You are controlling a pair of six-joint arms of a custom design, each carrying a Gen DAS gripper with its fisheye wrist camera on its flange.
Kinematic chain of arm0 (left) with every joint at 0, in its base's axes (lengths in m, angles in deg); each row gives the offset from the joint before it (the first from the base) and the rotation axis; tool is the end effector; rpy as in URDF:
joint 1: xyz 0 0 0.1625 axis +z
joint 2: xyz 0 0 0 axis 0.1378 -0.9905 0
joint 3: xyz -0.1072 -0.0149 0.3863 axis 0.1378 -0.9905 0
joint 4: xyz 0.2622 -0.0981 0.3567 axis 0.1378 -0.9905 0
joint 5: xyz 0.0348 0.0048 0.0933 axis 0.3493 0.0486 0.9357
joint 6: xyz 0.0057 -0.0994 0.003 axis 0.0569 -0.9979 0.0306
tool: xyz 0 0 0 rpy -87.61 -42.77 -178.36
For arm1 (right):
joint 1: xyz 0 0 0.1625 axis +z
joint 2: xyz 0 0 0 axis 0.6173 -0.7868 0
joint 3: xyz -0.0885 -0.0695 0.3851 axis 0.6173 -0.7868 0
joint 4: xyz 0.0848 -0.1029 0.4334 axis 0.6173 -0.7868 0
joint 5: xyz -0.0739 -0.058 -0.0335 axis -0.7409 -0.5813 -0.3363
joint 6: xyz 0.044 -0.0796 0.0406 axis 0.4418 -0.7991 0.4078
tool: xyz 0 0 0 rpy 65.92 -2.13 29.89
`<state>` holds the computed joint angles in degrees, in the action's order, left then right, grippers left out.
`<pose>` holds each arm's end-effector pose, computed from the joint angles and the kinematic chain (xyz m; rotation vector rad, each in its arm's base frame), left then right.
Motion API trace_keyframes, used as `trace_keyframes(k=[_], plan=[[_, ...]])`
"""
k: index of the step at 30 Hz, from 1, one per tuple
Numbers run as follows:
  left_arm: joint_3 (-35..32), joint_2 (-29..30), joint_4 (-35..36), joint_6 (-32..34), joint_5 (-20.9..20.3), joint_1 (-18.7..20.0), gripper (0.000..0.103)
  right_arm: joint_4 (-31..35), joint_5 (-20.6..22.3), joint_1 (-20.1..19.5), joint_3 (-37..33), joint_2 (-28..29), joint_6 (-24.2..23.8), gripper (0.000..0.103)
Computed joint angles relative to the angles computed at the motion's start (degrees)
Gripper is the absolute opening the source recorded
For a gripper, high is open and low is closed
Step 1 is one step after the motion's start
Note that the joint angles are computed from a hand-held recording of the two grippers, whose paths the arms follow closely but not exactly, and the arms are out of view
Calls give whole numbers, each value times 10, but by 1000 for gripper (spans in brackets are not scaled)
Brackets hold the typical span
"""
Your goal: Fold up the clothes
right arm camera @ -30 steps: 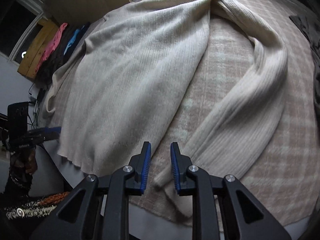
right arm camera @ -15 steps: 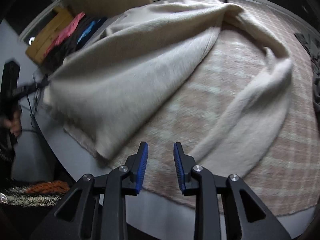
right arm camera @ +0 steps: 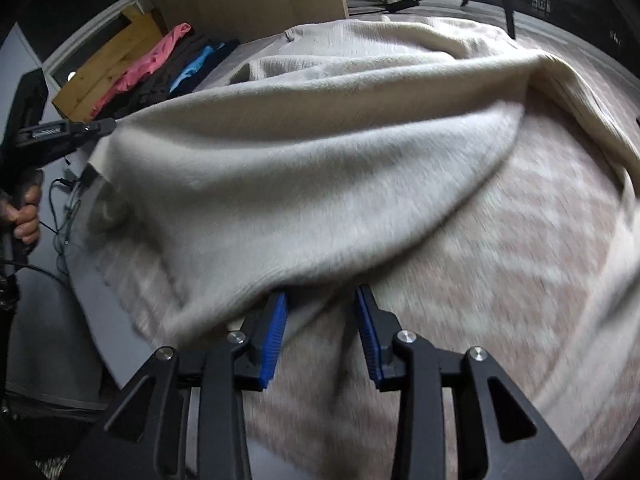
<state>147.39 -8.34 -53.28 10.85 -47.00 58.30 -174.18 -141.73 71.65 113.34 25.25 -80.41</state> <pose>-0.0614 -0.6223 0.4231 0.0822 2.5304 -0.7936 0.3128 -0.6055 0.0813 0.5978 -2.6157 0.4286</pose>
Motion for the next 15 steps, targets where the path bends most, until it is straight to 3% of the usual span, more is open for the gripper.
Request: trace_keyframes(k=[12,14,15], plan=[[-3,0,17,18,-35,11,3,72,-21,18,-11,-1,8,33],[-4,1,22,20,-36,12,3,73,-13,16,-12,-2,6,2],[-5,1,25,21,-38,13,3,78,-6,12,-11,-6,15,4]])
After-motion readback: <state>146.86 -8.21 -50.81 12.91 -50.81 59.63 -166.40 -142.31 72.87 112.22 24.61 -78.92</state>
